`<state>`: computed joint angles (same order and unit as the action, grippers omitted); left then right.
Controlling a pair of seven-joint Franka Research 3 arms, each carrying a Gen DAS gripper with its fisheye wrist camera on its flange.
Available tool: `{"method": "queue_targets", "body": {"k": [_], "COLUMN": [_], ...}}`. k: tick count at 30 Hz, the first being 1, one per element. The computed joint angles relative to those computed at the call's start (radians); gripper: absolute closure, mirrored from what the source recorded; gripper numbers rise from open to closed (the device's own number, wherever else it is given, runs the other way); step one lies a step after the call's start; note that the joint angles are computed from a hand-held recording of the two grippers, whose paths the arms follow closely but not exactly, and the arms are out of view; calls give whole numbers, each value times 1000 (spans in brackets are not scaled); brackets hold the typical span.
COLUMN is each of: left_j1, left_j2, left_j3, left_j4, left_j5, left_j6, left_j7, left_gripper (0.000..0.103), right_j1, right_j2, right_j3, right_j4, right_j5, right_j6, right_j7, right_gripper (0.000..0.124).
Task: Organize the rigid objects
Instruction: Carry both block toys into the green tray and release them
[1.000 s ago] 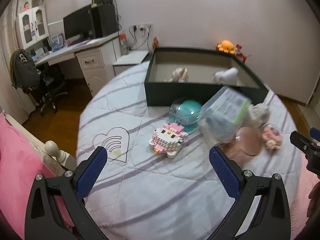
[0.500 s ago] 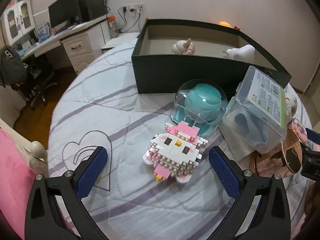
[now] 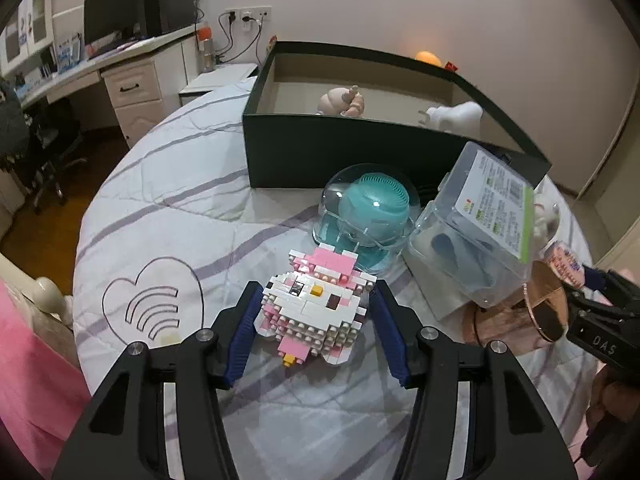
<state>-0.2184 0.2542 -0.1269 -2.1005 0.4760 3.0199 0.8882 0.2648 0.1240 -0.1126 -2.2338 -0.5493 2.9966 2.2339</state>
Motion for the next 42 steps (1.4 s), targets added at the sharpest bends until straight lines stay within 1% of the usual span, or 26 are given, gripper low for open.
{"method": "queue_targets", "body": {"k": [3, 6, 10, 13, 15, 17, 18, 19, 21, 23, 25, 26, 28, 29, 30, 32, 33, 34, 36, 38, 39, 40, 41, 42], "left_j1": [-7, -35, -43, -28, -14, -11, -1, -2, -4, 3, -7, 5, 22, 32, 34, 39, 19, 23, 3, -19, -34, -25, -40, -46], "left_j2": [-26, -54, -96, -119, -122, -118, -112, -103, -78, -43, 4, 40, 94, 140, 173, 254, 306, 332, 414, 479, 525, 549, 594, 620], "left_j3": [11, 41, 59, 47, 32, 30, 21, 21, 25, 15, 21, 3, -26, -45, -53, -79, -63, -76, -66, -51, -38, -59, -46, -42], "left_j4": [-30, -48, -64, -51, -28, 7, 26, 51, 111, 172, 251, 303, 377, 438, 482, 594, 667, 705, 827, 923, 993, 1029, 1100, 1140], "left_j5": [9, 68, 156, 199, 206, 232, 220, 228, 242, 215, 208, 168, 91, 48, 16, -56, -113, -101, -133, -155, -182, -166, -197, -209], "left_j6": [20, 21, 29, 25, 20, 15, 9, 4, -5, -12, -34, -48, -69, -89, -108, -168, -200, -225, -287, -337, -371, -399, -439, -466], "left_j7": [-24, -81, -160, -186, -180, -191, -174, -175, -178, -141, -120, -74, 3, 53, 88, 171, 225, 221, 262, 286, 311, 309, 335, 347], "left_gripper": [48, 48, 47, 47, 47, 47, 47, 47, 47, 47, 47, 47, 47, 47, 47, 47, 47, 47, 47, 47, 47, 47, 47, 47], "right_j1": [-12, -19, -35, -58, -71, -83, -86, -87, -90, -80, -80, -78, -95, -102, -114, -111, -108, -105, -102, -94, -90, -87, -85, -83], "right_j2": [-15, -30, -69, -97, -109, -113, -109, -105, -82, -53, -1, 16, 81, 109, 151, 208, 254, 283, 359, 408, 436, 465, 488, 522], "right_j3": [14, 21, 38, 62, 76, 93, 99, 101, 110, 104, 112, 113, 140, 150, 166, 164, 160, 156, 148, 134, 126, 119, 113, 107], "right_j4": [-17, -29, -49, -56, -48, -37, -19, -2, 44, 94, 172, 198, 292, 331, 392, 472, 539, 581, 692, 761, 801, 841, 874, 922], "right_j5": [44, 65, 86, 118, 129, 186, 211, 214, 274, 301, 377, 405, 495, 532, 574, 619, 637, 656, 692, 712, 718, 722, 724, 725], "right_j6": [10, 18, 34, 50, 57, 68, 74, 74, 81, 80, 75, 72, 46, 36, 12, -24, -58, -82, -154, -199, -226, -253, -276, -312], "right_j7": [-39, -57, -80, -111, -133, -192, -223, -230, -301, -339, -418, -445, -534, -570, -611, -654, -672, -687, -714, -726, -727, -725, -723, -716], "right_gripper": [59, 59, 59, 59, 59, 59, 59, 59, 59, 59, 59, 59, 59, 59, 59, 59, 59, 59, 59, 59, 59, 59, 59, 59]}}
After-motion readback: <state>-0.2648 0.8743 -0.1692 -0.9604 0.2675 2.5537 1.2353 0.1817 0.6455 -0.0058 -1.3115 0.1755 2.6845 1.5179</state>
